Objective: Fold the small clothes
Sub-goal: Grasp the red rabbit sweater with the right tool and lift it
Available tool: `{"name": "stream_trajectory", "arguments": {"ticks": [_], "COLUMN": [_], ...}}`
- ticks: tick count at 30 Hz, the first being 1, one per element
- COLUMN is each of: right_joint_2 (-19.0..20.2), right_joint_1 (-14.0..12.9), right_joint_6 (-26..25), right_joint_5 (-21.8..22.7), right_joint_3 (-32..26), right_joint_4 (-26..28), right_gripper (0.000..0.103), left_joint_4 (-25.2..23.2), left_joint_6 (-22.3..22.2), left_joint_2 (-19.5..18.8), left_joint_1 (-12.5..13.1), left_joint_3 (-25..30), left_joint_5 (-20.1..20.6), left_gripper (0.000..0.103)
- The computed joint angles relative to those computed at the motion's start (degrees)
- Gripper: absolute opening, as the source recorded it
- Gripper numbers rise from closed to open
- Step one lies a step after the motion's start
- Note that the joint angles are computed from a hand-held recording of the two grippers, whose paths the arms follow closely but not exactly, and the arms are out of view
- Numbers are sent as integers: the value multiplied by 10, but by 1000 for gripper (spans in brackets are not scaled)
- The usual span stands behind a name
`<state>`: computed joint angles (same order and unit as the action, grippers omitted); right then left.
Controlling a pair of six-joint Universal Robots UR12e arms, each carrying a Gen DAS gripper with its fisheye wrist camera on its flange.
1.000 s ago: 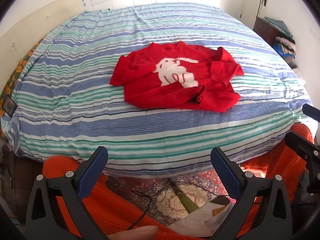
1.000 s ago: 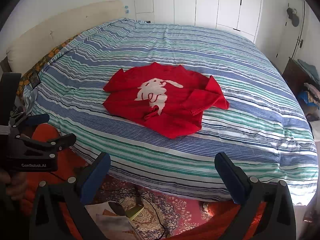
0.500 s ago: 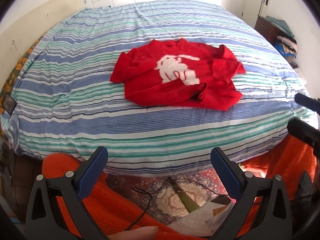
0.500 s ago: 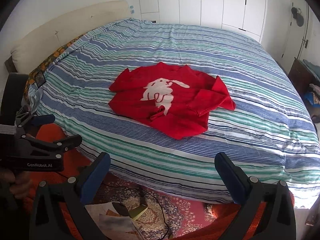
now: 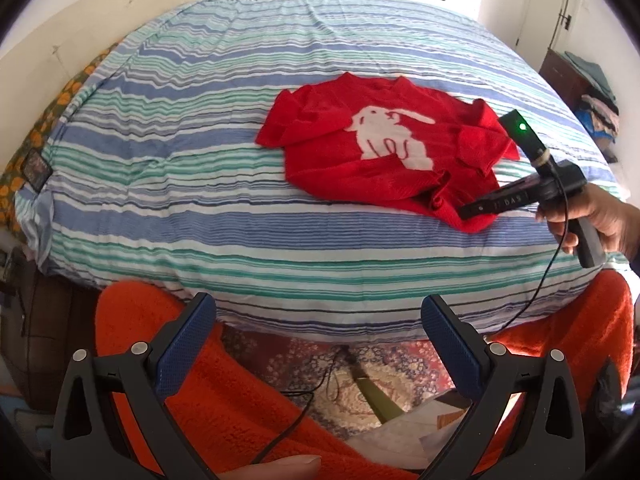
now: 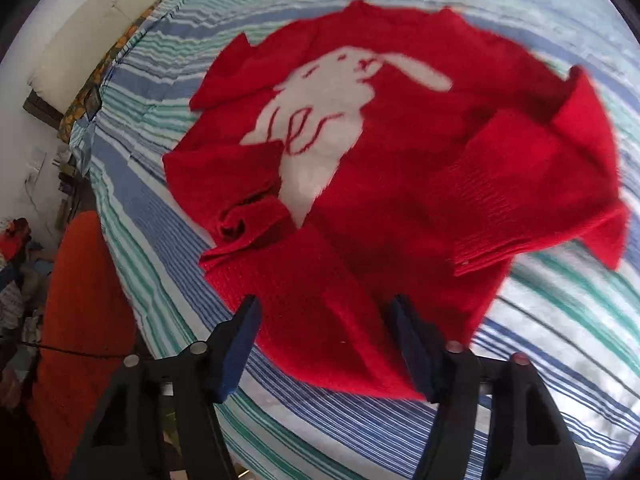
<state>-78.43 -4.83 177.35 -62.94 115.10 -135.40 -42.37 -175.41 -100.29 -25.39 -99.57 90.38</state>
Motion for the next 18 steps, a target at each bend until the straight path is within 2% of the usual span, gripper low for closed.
{"name": "stream_trajectory", "arguments": {"ticks": [1, 2, 4, 5, 6, 8, 10, 11, 13, 15, 18], "right_joint_2": [0, -6, -33, -51, -67, -87, -101, -108, -127, -140, -126], "right_joint_1": [5, 10, 13, 18, 27, 39, 34, 23, -12, -37, -55], "right_joint_6": [-26, -57, -154, -209, -254, -300, -284, -259, -185, -110, -5], "right_joint_5": [-1, -5, 21, 14, -17, -97, -143, -143, -95, -49, 43], "right_joint_3": [-2, 1, 13, 21, 27, 37, 57, 69, 98, 121, 131], "right_joint_4": [10, 14, 48, 70, 92, 139, 146, 137, 95, 19, -111], "right_gripper": [25, 14, 14, 14, 14, 15, 15, 15, 15, 19, 37], "left_joint_4": [-3, -5, -11, -15, -20, -27, -26, -26, -28, -35, -39], "left_joint_6": [-2, -3, -3, -3, -1, 4, 9, 11, 13, 13, 12], "left_joint_2": [-1, -1, -4, -6, -8, -12, -14, -14, -14, -15, -16], "left_joint_1": [1, 1, 1, 1, 0, -2, -4, -5, -5, -4, -4], "left_joint_3": [1, 1, 3, 5, 7, 12, 14, 15, 14, 16, 19], "left_joint_5": [2, 3, 0, -2, -5, -7, -7, -7, -7, -7, -6], "left_gripper": [102, 102, 102, 102, 102, 102, 102, 102, 102, 102, 102]}}
